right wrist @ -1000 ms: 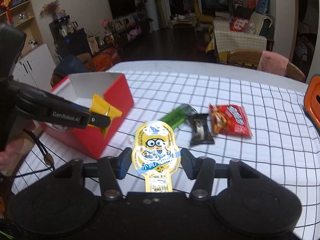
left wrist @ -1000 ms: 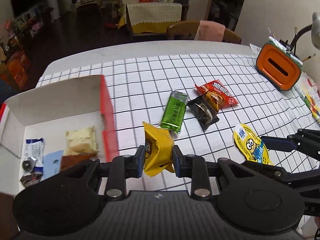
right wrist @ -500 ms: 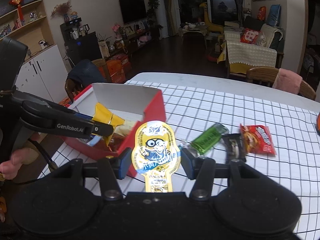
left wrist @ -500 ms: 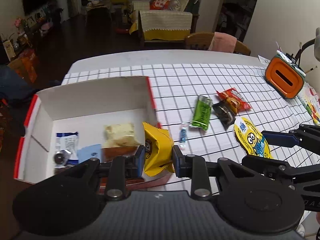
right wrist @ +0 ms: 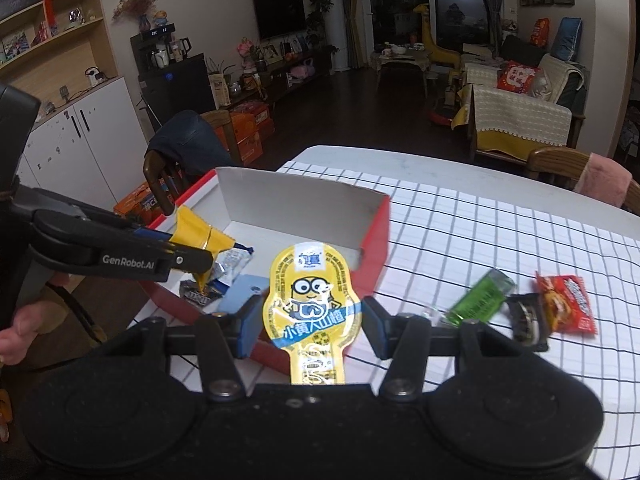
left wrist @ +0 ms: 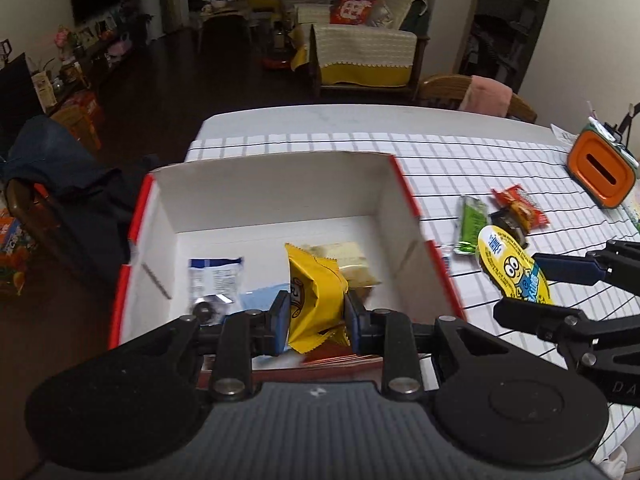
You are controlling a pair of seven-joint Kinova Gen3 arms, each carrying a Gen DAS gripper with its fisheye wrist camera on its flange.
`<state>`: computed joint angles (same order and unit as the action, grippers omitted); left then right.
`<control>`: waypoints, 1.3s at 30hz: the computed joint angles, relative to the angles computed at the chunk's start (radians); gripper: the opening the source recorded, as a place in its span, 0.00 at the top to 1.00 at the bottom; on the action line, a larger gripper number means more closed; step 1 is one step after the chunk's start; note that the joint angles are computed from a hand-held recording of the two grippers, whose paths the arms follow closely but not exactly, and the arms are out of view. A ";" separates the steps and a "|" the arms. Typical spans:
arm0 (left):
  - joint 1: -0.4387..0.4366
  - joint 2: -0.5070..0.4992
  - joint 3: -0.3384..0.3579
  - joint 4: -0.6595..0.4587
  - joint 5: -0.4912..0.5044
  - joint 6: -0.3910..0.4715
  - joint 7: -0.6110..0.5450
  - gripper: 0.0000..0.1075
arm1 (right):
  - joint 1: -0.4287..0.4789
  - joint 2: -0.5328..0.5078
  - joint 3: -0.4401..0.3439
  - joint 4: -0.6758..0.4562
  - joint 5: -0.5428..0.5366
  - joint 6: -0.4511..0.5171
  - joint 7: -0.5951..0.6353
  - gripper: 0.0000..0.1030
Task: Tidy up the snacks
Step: 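Carry the yellow candy and Minion packet into the box, open both tools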
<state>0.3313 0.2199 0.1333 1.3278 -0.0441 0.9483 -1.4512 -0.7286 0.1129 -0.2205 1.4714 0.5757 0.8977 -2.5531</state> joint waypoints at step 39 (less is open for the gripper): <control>-0.034 0.221 -0.057 -0.139 -0.073 0.111 -0.175 0.74 | -0.055 0.474 0.186 -0.557 -0.277 0.269 0.358 0.49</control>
<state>0.2973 0.4408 0.0761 1.1891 -0.1173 1.0594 -1.6258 -0.7834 0.5868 -0.0345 0.9149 0.2990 1.1669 -2.1953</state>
